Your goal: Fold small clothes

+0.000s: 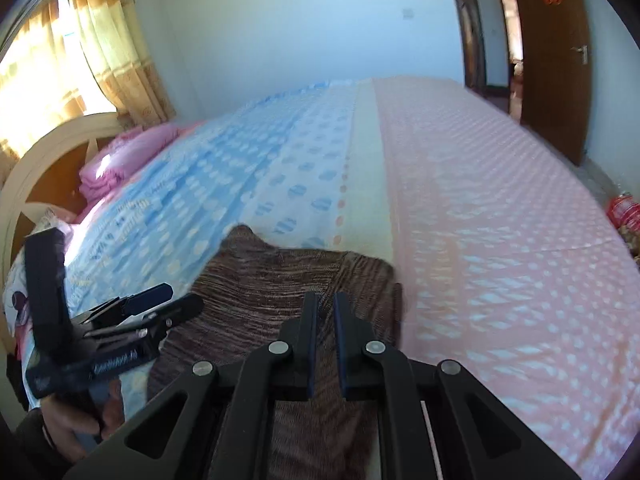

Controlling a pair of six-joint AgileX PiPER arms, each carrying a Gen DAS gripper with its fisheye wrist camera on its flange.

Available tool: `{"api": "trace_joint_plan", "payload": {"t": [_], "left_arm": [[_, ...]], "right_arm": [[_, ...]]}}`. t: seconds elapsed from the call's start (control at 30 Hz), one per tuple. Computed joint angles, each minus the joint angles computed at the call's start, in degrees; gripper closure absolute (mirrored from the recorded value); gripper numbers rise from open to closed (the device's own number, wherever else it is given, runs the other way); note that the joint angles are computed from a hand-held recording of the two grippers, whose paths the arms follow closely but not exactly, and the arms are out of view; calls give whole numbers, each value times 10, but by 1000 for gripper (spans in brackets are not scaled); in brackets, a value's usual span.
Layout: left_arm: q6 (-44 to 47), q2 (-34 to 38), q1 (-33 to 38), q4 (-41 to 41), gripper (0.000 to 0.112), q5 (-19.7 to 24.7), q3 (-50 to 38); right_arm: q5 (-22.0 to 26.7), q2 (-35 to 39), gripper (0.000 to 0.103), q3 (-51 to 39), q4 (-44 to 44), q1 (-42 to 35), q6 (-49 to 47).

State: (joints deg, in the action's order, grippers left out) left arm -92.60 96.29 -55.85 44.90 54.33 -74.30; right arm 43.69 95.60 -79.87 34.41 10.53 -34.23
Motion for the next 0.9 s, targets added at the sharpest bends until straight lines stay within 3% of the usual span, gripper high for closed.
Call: {"api": "trace_joint_plan", "payload": {"t": [0.07, 0.17, 0.27, 0.47, 0.53, 0.73, 0.8, 0.83, 0.9], "left_arm": [[-12, 15, 1, -7, 40, -3, 14], [-57, -9, 9, 8, 39, -49, 61], [-36, 10, 4, 2, 37, -27, 37], [-32, 19, -2, 1, 35, -11, 26], [-32, 19, -1, 0, 35, -12, 26], [-29, 22, -1, -1, 35, -8, 21], [-30, 22, -3, -1, 34, -8, 21], [-28, 23, -3, -2, 34, -5, 19], [-24, 26, -4, -2, 33, 2, 14]], "right_arm": [[-21, 50, 95, -32, -59, 32, 45], [-55, 105, 96, -47, -130, 57, 89], [-114, 118, 96, -36, -146, 59, 106], [-66, 153, 99, -96, -128, 40, 113], [-58, 134, 98, -85, -113, 31, 110], [-83, -16, 94, 92, 43, -11, -31], [-80, -28, 94, 129, 28, -3, -39], [-95, -29, 95, 144, -3, 10, -23], [-173, -57, 95, 213, -5, 30, -45]]}}
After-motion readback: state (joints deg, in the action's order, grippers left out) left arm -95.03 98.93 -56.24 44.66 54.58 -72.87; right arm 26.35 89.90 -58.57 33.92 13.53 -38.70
